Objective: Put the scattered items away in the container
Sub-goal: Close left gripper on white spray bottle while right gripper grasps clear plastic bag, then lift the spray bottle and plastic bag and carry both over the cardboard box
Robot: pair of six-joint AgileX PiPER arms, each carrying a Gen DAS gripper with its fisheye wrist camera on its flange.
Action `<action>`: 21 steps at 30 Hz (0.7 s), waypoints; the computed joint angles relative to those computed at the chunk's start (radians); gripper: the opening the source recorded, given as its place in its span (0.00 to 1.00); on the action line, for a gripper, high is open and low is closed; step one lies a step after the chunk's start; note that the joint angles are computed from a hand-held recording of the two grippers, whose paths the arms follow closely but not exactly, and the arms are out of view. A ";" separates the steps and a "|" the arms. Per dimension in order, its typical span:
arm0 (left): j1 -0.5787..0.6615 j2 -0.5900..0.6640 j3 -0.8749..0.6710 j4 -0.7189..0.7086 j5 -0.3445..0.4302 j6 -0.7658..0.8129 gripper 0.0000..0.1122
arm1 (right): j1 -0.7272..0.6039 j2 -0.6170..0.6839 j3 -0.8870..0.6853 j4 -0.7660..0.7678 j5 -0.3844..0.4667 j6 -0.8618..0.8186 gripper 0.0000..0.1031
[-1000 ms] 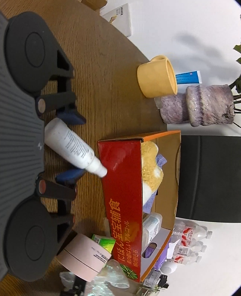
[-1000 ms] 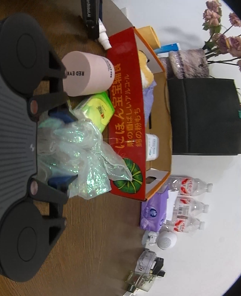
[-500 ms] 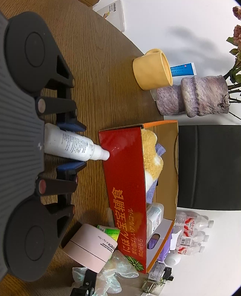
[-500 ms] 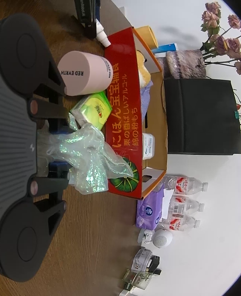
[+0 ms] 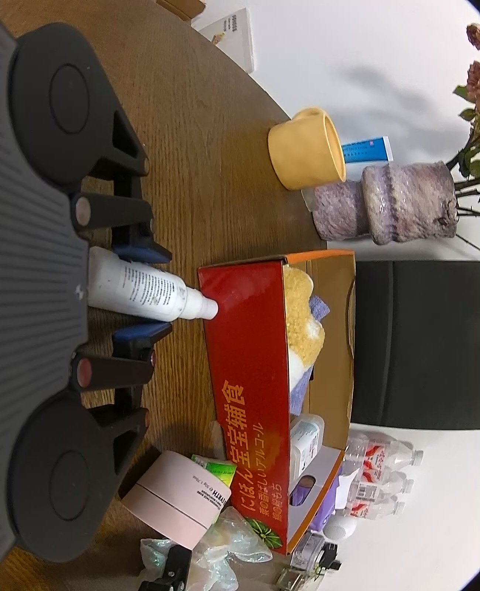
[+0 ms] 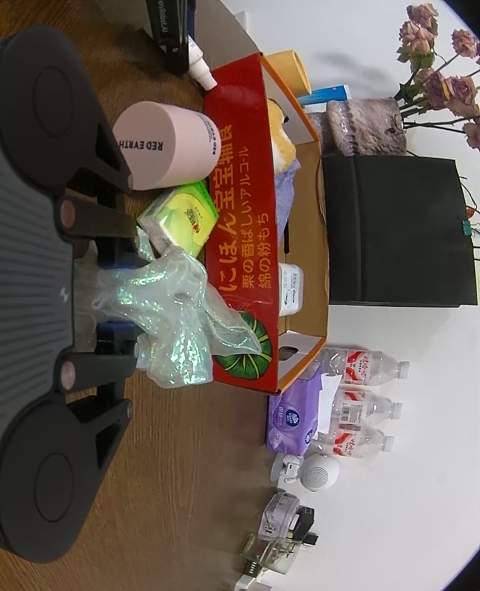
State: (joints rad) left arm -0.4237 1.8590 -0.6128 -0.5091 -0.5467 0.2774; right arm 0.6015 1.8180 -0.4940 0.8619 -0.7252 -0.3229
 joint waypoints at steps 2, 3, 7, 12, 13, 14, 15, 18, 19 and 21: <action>-0.014 -0.007 0.014 -0.027 -0.013 0.014 0.30 | 0.004 -0.001 0.002 0.000 -0.006 -0.001 0.21; -0.019 -0.010 0.021 -0.032 -0.018 0.013 0.30 | 0.002 -0.003 0.006 -0.009 -0.006 0.008 0.21; -0.026 -0.026 0.042 -0.041 -0.022 -0.008 0.30 | 0.008 -0.007 0.021 -0.020 -0.026 0.030 0.21; -0.024 -0.062 0.074 -0.003 -0.001 -0.093 0.30 | 0.039 -0.016 0.048 -0.004 -0.069 0.046 0.21; -0.025 -0.069 0.081 0.008 0.002 -0.110 0.30 | 0.034 -0.023 0.053 -0.015 -0.063 0.058 0.21; -0.026 -0.075 0.088 0.014 0.004 -0.123 0.30 | 0.033 -0.030 0.061 -0.023 -0.065 0.071 0.21; -0.029 -0.081 0.094 0.017 0.004 -0.132 0.30 | 0.033 -0.038 0.069 -0.030 -0.067 0.083 0.21; -0.048 -0.094 0.112 -0.010 -0.006 -0.128 0.30 | 0.035 -0.059 0.090 -0.044 -0.075 0.112 0.21; -0.057 -0.097 0.118 -0.025 -0.012 -0.121 0.30 | 0.039 -0.064 0.096 -0.043 -0.079 0.116 0.21; -0.080 -0.103 0.131 -0.063 -0.035 -0.103 0.30 | 0.044 -0.072 0.104 -0.047 -0.081 0.127 0.21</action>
State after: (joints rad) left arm -0.5041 1.7557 -0.4814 -0.5718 -0.5820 0.1747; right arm 0.6459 1.7460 -0.3895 0.8149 -0.8064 -0.1956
